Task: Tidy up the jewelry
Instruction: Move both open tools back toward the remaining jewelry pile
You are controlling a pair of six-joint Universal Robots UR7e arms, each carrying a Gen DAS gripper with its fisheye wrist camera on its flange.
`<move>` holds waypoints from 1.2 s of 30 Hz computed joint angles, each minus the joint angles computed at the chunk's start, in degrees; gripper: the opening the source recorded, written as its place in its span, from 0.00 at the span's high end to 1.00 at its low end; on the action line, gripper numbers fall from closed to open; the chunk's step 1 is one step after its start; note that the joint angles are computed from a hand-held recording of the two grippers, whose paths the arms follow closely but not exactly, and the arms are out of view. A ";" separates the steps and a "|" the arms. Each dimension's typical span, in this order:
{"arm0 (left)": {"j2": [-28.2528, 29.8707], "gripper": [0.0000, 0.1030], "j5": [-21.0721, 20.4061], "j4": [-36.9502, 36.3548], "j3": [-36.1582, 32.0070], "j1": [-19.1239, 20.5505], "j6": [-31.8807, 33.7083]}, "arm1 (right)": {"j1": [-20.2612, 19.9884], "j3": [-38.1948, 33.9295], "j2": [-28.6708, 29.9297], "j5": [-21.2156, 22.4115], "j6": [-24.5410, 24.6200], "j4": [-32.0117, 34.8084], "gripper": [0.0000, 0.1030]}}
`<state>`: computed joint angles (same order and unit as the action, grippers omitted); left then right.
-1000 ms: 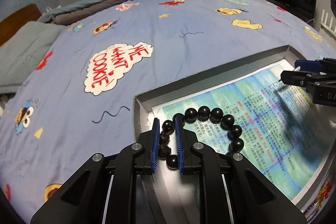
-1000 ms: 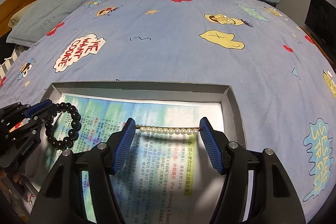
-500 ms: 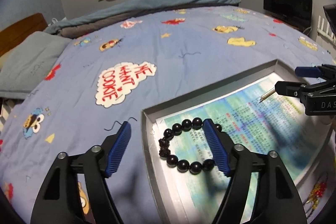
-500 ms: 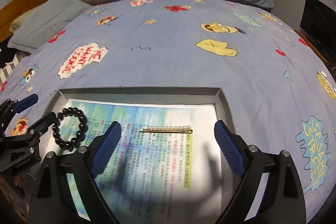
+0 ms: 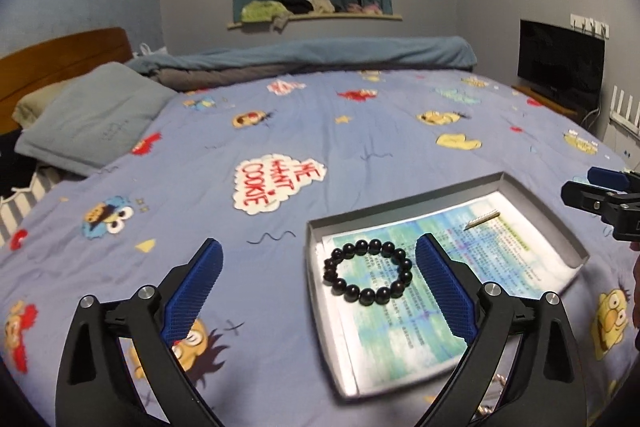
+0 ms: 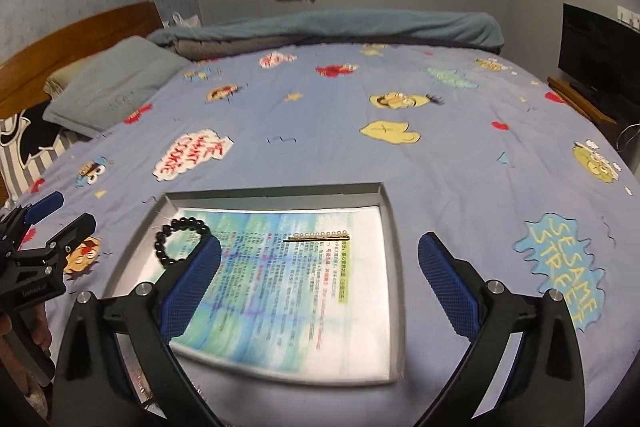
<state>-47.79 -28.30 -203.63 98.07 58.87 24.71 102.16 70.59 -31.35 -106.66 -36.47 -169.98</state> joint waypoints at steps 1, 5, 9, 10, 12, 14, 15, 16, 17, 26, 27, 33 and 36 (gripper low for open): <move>-0.36 0.06 0.42 -0.93 0.81 -0.50 0.27 | 0.02 1.45 -0.96 0.33 -0.12 -1.16 0.05; -1.59 0.06 2.64 -4.77 4.37 -2.80 0.87 | -0.08 6.92 -4.32 1.66 -0.07 -5.50 0.05; -3.02 0.06 3.87 -6.84 8.26 -5.14 0.06 | -0.28 12.50 -7.54 2.92 -0.41 -9.39 0.05; -3.17 0.06 4.27 -7.56 8.93 -5.56 0.18 | -0.26 13.77 -8.22 3.06 -0.62 -10.34 0.05; -3.63 0.06 5.23 -8.23 10.48 -6.48 -0.23 | -0.22 16.10 -9.29 3.32 -1.22 -12.62 0.05; -4.34 0.06 5.79 -9.02 12.43 -7.45 -1.06 | -0.18 18.46 -10.09 3.78 -1.79 -15.56 0.05; -4.40 0.06 6.15 -10.50 13.16 -7.89 -0.51 | -0.19 19.93 -10.53 4.11 -2.16 -17.55 0.05; -4.46 0.06 6.37 -11.71 13.73 -8.22 -0.07 | -0.19 21.12 -10.83 4.23 -2.54 -19.16 0.05; -4.63 0.06 6.53 -12.61 14.41 -8.53 0.00 | -0.17 22.43 -11.13 4.29 -3.00 -20.68 0.05; -6.40 0.06 6.67 -15.59 19.21 -9.39 -2.10 | -0.06 27.35 -12.06 3.99 -3.90 -24.43 0.05; -6.63 0.06 6.55 -15.70 19.68 -9.35 -2.53 | -0.20 28.08 -12.33 4.75 -4.39 -24.96 0.05; -7.31 0.06 6.85 -15.88 21.79 -8.67 -4.10 | -1.01 29.89 -13.28 6.72 -4.90 -24.91 0.05; -7.75 0.06 6.81 -14.29 23.09 -7.80 -6.53 | -1.52 30.18 -12.97 6.23 -5.41 -24.82 0.05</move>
